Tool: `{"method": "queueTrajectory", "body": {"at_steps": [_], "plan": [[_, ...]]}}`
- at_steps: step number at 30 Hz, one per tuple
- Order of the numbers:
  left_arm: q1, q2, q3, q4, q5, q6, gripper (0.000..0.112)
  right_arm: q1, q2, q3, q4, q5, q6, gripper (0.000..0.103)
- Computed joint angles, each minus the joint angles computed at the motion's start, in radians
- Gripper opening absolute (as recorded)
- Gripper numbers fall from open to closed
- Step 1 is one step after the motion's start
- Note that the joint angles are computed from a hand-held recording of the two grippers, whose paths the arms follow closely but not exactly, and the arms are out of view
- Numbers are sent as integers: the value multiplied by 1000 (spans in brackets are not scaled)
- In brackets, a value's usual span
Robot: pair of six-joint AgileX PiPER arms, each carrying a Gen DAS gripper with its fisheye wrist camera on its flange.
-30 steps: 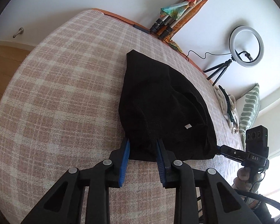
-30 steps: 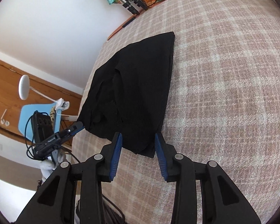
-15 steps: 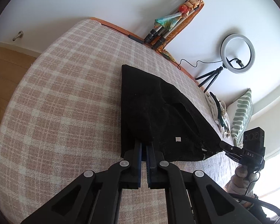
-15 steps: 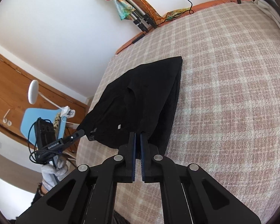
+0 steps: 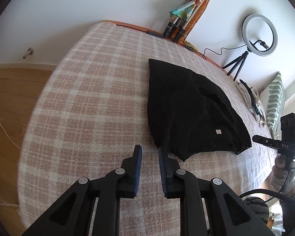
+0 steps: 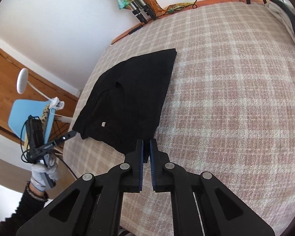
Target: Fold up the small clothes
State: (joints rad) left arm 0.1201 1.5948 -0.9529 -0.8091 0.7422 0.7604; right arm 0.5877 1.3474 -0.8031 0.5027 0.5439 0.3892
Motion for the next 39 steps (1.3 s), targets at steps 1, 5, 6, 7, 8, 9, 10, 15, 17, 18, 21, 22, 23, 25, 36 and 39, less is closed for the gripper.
{"method": "queueTrajectory", "body": {"at_steps": [1, 5, 6, 7, 8, 9, 10, 15, 17, 18, 21, 22, 23, 25, 36, 39], "plan": [[-5, -16, -1, 6, -5, -2, 18, 14, 0, -23, -64, 22, 40, 7], [-78, -61, -17, 25, -54, -14, 22, 41, 2, -89, -230, 12, 122, 7], [-109, -63, -24, 31, -68, -24, 22, 29, 11, -101, -226, -4, 101, 7], [-143, -57, -35, 35, -84, -32, 23, 22, 34, -127, -238, -11, 91, 7], [-178, -46, -48, 43, -95, -40, 23, 14, 65, -157, -255, -15, 78, 7], [-215, -33, -61, 56, -111, -53, 24, 0, 98, -185, -244, -19, 40, 7], [-252, -17, -73, 69, -133, -67, 24, -16, 138, -216, -222, -21, -2, 7], [-374, 87, -140, 123, -181, -126, 24, -88, 337, -349, -125, -25, -154, 7], [-397, 119, -150, 128, -188, -126, 24, -105, 398, -387, -101, -24, -197, 7], [-404, 133, -154, 132, -187, -122, 24, -114, 422, -398, -82, -31, -218, 8], [-419, 156, -137, 159, -212, -122, 24, -137, 479, -418, -35, -39, -265, 23], [-414, 147, -115, 115, -230, -73, 24, -141, 489, -416, -54, -45, -248, 24], [-407, 143, -105, 95, -229, -49, 24, -142, 499, -417, -102, -43, -203, 24], [-394, 134, -92, 74, -224, -28, 24, -155, 505, -400, -142, -49, -166, 23], [-218, -48, 37, -117, -165, 71, 64, -284, 346, -223, 120, -62, -365, 37], [-118, -41, 36, -189, -74, 58, 67, -325, 335, -180, 300, -46, -514, 37]]}}
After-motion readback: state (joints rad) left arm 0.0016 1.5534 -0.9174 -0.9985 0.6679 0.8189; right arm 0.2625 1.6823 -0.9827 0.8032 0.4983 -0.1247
